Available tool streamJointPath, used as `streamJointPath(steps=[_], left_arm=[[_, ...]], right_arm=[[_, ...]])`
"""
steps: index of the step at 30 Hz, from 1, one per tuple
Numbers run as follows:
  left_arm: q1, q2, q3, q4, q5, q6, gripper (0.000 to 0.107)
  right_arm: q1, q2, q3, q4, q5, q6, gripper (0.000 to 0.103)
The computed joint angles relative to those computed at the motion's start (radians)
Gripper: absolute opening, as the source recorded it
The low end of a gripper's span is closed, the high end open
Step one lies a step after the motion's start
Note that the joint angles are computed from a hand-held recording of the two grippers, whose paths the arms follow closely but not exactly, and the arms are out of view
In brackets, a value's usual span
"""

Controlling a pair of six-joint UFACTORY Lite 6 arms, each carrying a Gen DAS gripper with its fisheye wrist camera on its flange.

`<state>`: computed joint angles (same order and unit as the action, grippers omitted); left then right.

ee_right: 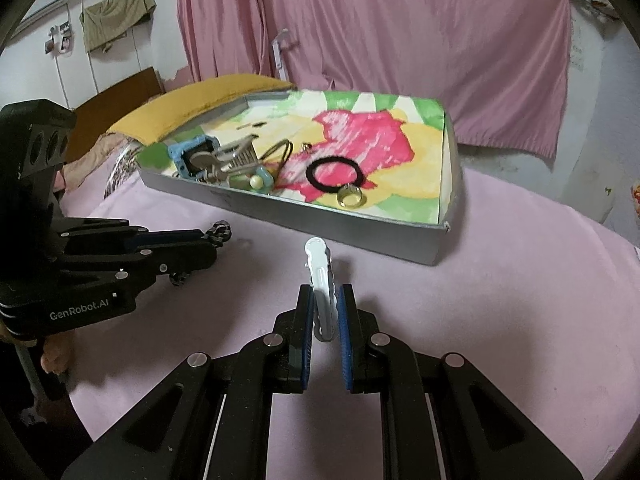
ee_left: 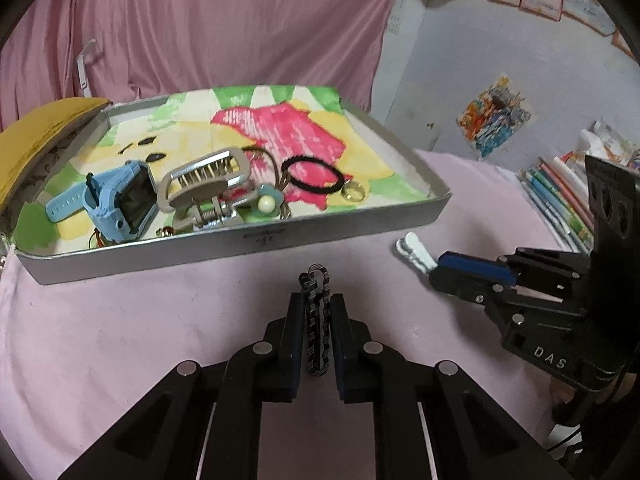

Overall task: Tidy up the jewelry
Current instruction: 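Carry both clips over the tray and open both tools to release them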

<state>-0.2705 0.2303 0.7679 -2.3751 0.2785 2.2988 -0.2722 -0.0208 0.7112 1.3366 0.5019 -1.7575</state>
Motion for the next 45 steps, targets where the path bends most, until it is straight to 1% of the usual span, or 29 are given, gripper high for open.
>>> streamJointPath(steps=[3, 4, 9, 11, 13, 16, 19, 20, 22, 25, 28, 30, 33, 37, 39, 41, 43, 45], left_arm=[[0.002, -0.039, -0.032, -0.082, 0.033, 0.082, 0.012], [0.003, -0.063, -0.048, -0.138, 0.047, 0.134, 0.012], [0.014, -0.146, -0.096, -0.294, 0.122, 0.284, 0.012], [0.027, -0.181, -0.121, -0.354, 0.188, 0.333, 0.012], [0.047, -0.201, -0.137, -0.367, 0.253, 0.337, 0.012], [0.053, -0.218, -0.152, -0.451, 0.321, 0.416, 0.012], [0.055, -0.218, -0.148, -0.526, 0.365, 0.49, 0.012], [0.055, -0.216, -0.144, -0.543, 0.372, 0.511, 0.012], [0.062, -0.202, -0.13, -0.562, 0.389, 0.541, 0.012], [0.098, -0.168, -0.107, -0.515, 0.442, 0.517, 0.012], [0.117, -0.125, -0.07, -0.508, 0.468, 0.53, 0.012], [0.128, -0.094, -0.037, -0.504, 0.466, 0.534, 0.012], [0.14, -0.024, 0.041, -0.489, 0.436, 0.523, 0.012], [0.18, 0.081, 0.178, -0.356, 0.349, 0.371, 0.012], [0.195, 0.125, 0.23, -0.291, 0.315, 0.293, 0.012], [0.2, 0.16, 0.271, -0.248, 0.277, 0.243, 0.012], [0.195, 0.192, 0.312, -0.223, 0.229, 0.211, 0.012], [0.187, 0.224, 0.359, -0.197, 0.162, 0.179, 0.012]], right_arm=[[-0.016, -0.037, -0.027, 0.083, 0.03, -0.054, 0.011], [-0.022, -0.062, -0.047, 0.143, 0.044, -0.095, 0.011], [-0.022, -0.136, -0.103, 0.363, 0.091, -0.235, 0.011], [-0.009, -0.163, -0.122, 0.485, 0.101, -0.317, 0.011], [0.005, -0.184, -0.136, 0.58, 0.109, -0.382, 0.011], [0.033, -0.189, -0.141, 0.751, 0.141, -0.506, 0.011], [0.058, -0.188, -0.135, 0.852, 0.154, -0.571, 0.011], [0.071, -0.179, -0.124, 0.892, 0.156, -0.597, 0.011], [0.087, -0.162, -0.103, 0.916, 0.155, -0.607, 0.011], [0.104, -0.11, -0.059, 0.967, 0.157, -0.629, 0.011], [0.133, -0.042, -0.004, 1.037, 0.15, -0.679, 0.011], [0.153, 0.009, 0.042, 1.065, 0.135, -0.694, 0.011], [0.183, 0.084, 0.11, 1.101, 0.107, -0.714, 0.011], [0.202, 0.152, 0.174, 1.085, 0.056, -0.689, 0.011], [0.204, 0.189, 0.211, 1.049, 0.031, -0.65, 0.011], [0.194, 0.233, 0.25, 0.966, 0.033, -0.562, 0.011], [0.186, 0.282, 0.292, 0.883, 0.04, -0.469, 0.011], [0.199, 0.311, 0.318, 0.839, 0.019, -0.413, 0.011]])
